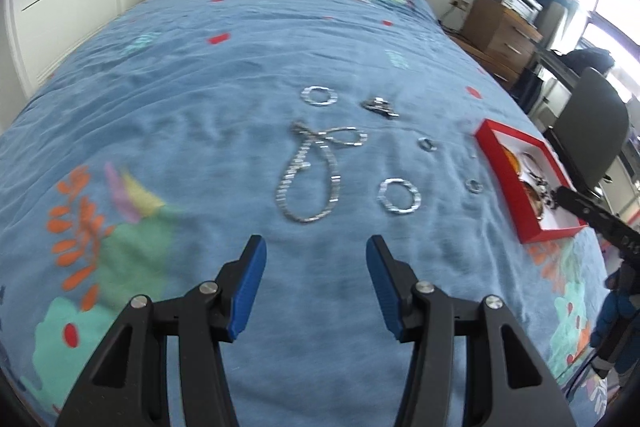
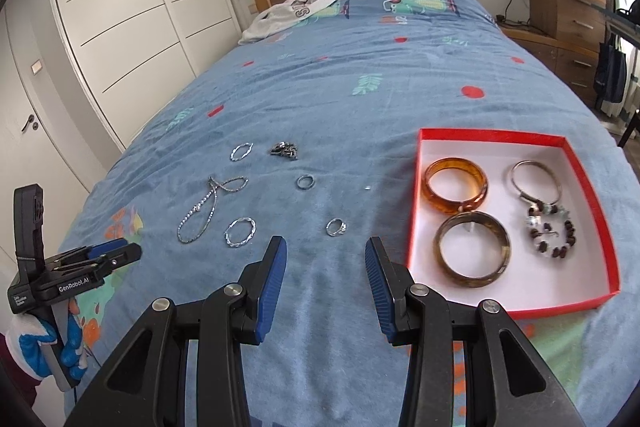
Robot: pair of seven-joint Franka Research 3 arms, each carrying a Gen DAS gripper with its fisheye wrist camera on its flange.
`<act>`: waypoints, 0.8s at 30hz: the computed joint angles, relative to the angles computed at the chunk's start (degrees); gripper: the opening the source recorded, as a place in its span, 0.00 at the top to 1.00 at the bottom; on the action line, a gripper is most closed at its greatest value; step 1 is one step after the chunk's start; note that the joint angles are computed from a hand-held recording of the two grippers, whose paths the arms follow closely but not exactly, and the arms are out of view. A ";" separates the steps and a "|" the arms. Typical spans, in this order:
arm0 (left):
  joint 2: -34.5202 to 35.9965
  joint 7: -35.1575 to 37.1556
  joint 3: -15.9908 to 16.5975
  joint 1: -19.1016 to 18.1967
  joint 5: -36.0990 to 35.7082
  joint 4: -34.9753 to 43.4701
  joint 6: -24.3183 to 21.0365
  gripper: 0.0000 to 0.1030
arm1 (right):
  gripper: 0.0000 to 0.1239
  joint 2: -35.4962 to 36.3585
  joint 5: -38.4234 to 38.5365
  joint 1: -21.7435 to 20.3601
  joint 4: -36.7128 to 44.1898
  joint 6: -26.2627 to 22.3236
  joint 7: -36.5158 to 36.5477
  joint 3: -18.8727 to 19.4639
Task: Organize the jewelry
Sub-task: 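Withdraw both tools from the box and move back over the remaining jewelry, then grasp a twisted silver hoop with the left tool while the right grasps a plain silver ring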
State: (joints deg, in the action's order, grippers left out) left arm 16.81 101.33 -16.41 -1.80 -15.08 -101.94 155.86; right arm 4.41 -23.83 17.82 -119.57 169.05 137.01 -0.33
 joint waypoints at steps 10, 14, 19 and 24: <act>7.17 5.26 -3.67 -1.36 -1.60 9.00 -1.97 0.51 | 0.68 5.59 6.66 1.56 4.72 0.11 -6.56 -1.09; 11.55 4.25 -3.28 -3.34 1.34 14.60 -4.39 0.51 | 0.68 7.86 8.98 2.72 6.83 -0.65 -8.18 -2.26; 16.79 1.92 -1.99 -5.69 5.87 20.86 -7.67 0.51 | 0.69 10.35 11.36 3.85 8.93 -1.32 -8.67 -3.71; 19.99 0.26 -1.29 -6.80 8.99 24.09 -9.29 0.52 | 0.70 13.00 13.62 4.42 11.65 -2.80 -10.35 -4.24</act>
State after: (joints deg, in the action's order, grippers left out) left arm 36.80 101.59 -17.71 -8.60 -6.09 -77.85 146.57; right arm 17.40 -10.21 22.24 -107.92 166.26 126.66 -4.57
